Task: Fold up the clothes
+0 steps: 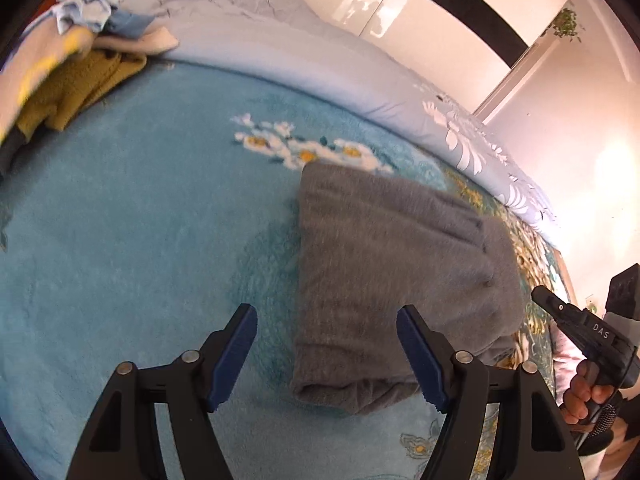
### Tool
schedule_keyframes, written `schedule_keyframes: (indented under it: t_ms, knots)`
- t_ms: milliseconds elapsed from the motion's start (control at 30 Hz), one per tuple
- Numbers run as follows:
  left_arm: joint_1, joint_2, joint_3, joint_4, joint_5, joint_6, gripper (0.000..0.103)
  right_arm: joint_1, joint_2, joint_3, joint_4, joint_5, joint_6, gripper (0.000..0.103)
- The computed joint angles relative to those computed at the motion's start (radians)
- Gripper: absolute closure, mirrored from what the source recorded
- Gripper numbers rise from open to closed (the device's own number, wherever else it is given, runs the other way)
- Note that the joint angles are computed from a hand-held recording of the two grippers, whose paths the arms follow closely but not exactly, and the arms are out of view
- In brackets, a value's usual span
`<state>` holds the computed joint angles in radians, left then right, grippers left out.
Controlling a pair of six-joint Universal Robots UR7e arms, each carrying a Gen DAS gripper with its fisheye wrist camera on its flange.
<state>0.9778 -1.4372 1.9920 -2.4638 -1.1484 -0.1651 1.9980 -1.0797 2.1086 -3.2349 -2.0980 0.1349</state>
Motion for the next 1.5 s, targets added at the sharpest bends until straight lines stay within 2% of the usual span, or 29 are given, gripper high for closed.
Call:
schedule_keyframes:
  t_ms: [100,200,267,333,433,567,600,633,667,700,733,767,900,967,1067,1167,1200,1300,1367,1400,1433,1467,1500]
  knots:
    - [-0.035,0.042,-0.012,-0.042,0.052,0.087,0.027,0.04,0.074,-0.122,0.105,-0.031,-0.061,0.101]
    - [-0.022,0.084,-0.028,0.014,0.022,0.134,0.027,0.054,0.151,-0.209,0.221,-0.113,-0.086,0.101]
    - [-0.011,0.097,-0.015,0.036,0.026,0.149,0.027,0.043,0.169,-0.206,0.246,-0.166,-0.073,0.101]
    - [-0.009,0.109,0.003,0.04,0.058,0.156,0.027,0.012,0.169,-0.19,0.27,-0.194,-0.016,0.101]
    - [0.001,0.104,0.002,0.046,0.031,0.153,0.027,-0.038,0.137,-0.136,0.228,-0.098,0.028,0.102]
    - [0.022,0.053,-0.025,0.027,-0.071,0.145,0.027,-0.031,0.067,-0.067,0.128,-0.032,0.007,0.101]
    - [0.034,0.052,-0.038,0.018,-0.092,0.133,0.024,-0.03,0.048,-0.046,0.096,-0.024,0.004,0.101]
    - [0.051,0.057,-0.056,0.018,-0.112,0.114,0.017,-0.034,0.028,-0.023,0.061,-0.013,0.011,0.091]
    - [0.072,0.068,-0.077,0.027,-0.135,0.091,0.015,-0.046,0.007,0.0,0.031,0.01,0.027,0.08]
    - [0.093,0.083,-0.098,0.045,-0.157,0.064,0.013,-0.066,-0.012,0.023,0.011,0.043,0.048,0.044]
    - [0.115,0.099,-0.12,0.066,-0.179,0.036,0.012,-0.09,-0.03,0.046,-0.005,0.079,0.07,0.02]
    - [0.135,0.117,-0.137,0.087,-0.203,0.011,0.012,-0.114,-0.045,0.065,-0.009,0.117,0.092,0.017]
    - [0.191,0.181,-0.197,0.157,-0.291,-0.037,0.011,-0.211,-0.071,0.114,0.009,0.273,0.159,0.015]
    - [0.206,0.204,-0.217,0.168,-0.326,-0.04,0.009,-0.235,-0.06,0.117,0.002,0.321,0.16,0.015]
    - [0.218,0.233,-0.251,0.183,-0.375,-0.022,0.005,-0.249,-0.042,0.101,-0.014,0.378,0.134,0.006]
    - [0.212,0.257,-0.27,0.197,-0.372,-0.006,0.002,-0.266,-0.01,0.071,-0.01,0.457,0.134,0.005]
    - [0.207,0.26,-0.271,0.198,-0.366,0.002,0.002,-0.26,0.004,0.055,-0.001,0.451,0.135,0.002]
    - [0.209,0.261,-0.266,0.194,-0.418,0.011,0.003,-0.224,0.036,0.019,0.018,0.396,0.122,0.001]
    - [0.2,0.252,-0.248,0.175,-0.398,0.006,0.005,-0.204,0.043,0.01,0.023,0.355,0.12,0.003]
    - [0.195,0.247,-0.239,0.165,-0.385,0.004,0.013,-0.194,0.045,0.007,0.025,0.333,0.119,0.012]
    - [0.19,0.24,-0.231,0.156,-0.37,-0.002,0.022,-0.184,0.045,0.005,0.032,0.303,0.126,0.027]
    - [0.186,0.234,-0.222,0.148,-0.355,-0.008,0.026,-0.176,0.042,0.003,0.045,0.27,0.145,0.034]
    - [0.179,0.227,-0.215,0.144,-0.334,-0.013,0.035,-0.172,0.038,0.003,0.055,0.248,0.166,0.047]
